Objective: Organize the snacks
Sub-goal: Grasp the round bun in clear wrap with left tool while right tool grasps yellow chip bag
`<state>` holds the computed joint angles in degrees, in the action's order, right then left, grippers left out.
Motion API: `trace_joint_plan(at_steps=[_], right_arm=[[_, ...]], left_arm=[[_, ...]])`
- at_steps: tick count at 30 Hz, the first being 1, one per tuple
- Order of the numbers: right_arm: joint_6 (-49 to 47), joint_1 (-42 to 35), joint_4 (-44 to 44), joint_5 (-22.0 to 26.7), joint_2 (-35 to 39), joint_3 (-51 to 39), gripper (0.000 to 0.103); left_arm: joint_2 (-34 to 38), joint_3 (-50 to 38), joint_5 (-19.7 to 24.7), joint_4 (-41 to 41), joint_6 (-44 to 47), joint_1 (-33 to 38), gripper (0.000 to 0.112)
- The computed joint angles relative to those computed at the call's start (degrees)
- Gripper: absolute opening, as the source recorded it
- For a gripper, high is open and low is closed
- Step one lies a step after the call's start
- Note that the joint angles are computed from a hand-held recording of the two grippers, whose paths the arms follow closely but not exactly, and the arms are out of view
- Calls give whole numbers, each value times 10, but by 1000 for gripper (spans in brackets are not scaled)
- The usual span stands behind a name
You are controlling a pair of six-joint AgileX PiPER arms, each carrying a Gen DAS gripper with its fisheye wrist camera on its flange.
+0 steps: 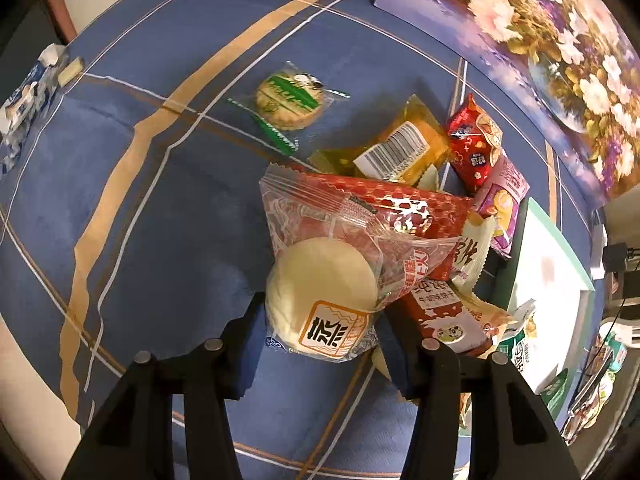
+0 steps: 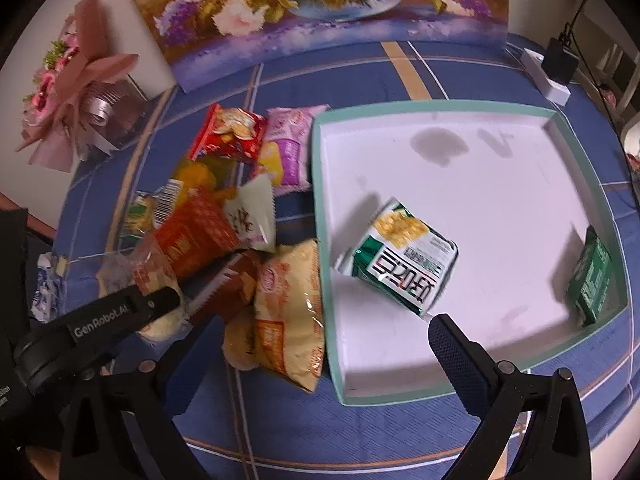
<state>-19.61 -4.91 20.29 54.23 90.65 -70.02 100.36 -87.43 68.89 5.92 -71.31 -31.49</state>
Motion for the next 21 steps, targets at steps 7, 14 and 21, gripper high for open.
trace_joint_plan(at_steps=[7, 14, 21], right_arm=[[-39, 5, 34, -2, -6, 7, 90], [-68, 0, 63, 23, 2, 6, 67], [-51, 14, 44, 21, 12, 7, 46]], left_arm=[[-6, 10, -2, -10, -8, 7, 54], [-19, 30, -18, -15, -13, 11, 54], [-28, 44, -25, -21, -15, 12, 54]])
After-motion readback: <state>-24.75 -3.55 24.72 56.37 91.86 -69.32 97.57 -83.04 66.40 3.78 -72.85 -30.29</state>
